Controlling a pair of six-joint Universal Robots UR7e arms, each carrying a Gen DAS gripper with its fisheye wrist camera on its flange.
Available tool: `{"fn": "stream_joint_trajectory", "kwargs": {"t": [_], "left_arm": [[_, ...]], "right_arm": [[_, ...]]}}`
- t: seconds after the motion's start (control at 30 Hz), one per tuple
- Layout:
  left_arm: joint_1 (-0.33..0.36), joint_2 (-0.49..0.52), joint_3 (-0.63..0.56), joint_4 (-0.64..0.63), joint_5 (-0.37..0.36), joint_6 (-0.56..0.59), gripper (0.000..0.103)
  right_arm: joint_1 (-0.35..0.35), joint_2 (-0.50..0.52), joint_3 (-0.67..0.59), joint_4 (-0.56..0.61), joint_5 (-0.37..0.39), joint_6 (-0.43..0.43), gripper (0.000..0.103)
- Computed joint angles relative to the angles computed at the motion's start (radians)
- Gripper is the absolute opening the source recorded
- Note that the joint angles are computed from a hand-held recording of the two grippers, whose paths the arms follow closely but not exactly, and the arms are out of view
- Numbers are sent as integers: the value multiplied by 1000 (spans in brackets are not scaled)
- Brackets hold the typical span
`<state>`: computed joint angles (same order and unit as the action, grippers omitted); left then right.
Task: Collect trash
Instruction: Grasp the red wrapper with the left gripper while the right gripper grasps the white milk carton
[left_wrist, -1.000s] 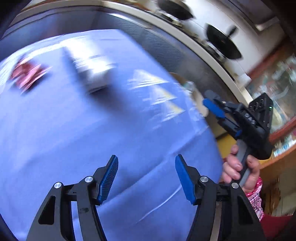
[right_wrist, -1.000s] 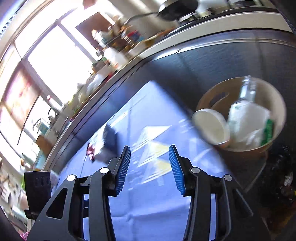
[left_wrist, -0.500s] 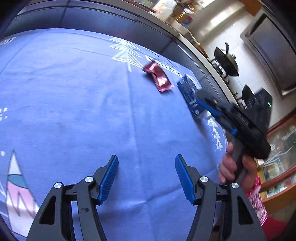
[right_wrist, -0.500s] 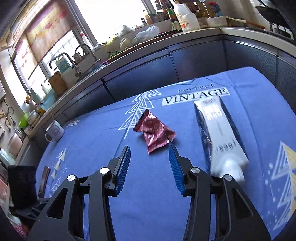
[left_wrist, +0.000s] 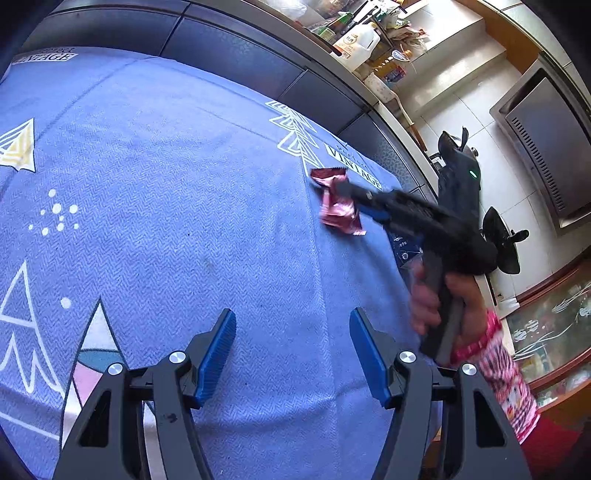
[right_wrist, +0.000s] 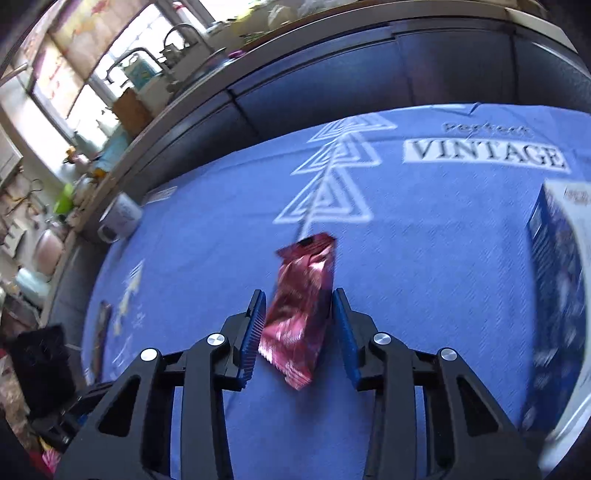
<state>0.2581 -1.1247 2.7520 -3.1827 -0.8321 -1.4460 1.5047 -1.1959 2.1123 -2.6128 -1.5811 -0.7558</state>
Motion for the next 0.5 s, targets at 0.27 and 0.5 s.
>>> {"fn": "stream_joint_trajectory", "kwargs": {"t": [0.27,0.5], "left_arm": [[12,33,-21,-28,-11,20,63],[21,-7,-80,128,7,33,65]], "right_arm": [[-140,-304,237,82,119,-167,51],[-328,-466,254,129,211,-160,51]]}}
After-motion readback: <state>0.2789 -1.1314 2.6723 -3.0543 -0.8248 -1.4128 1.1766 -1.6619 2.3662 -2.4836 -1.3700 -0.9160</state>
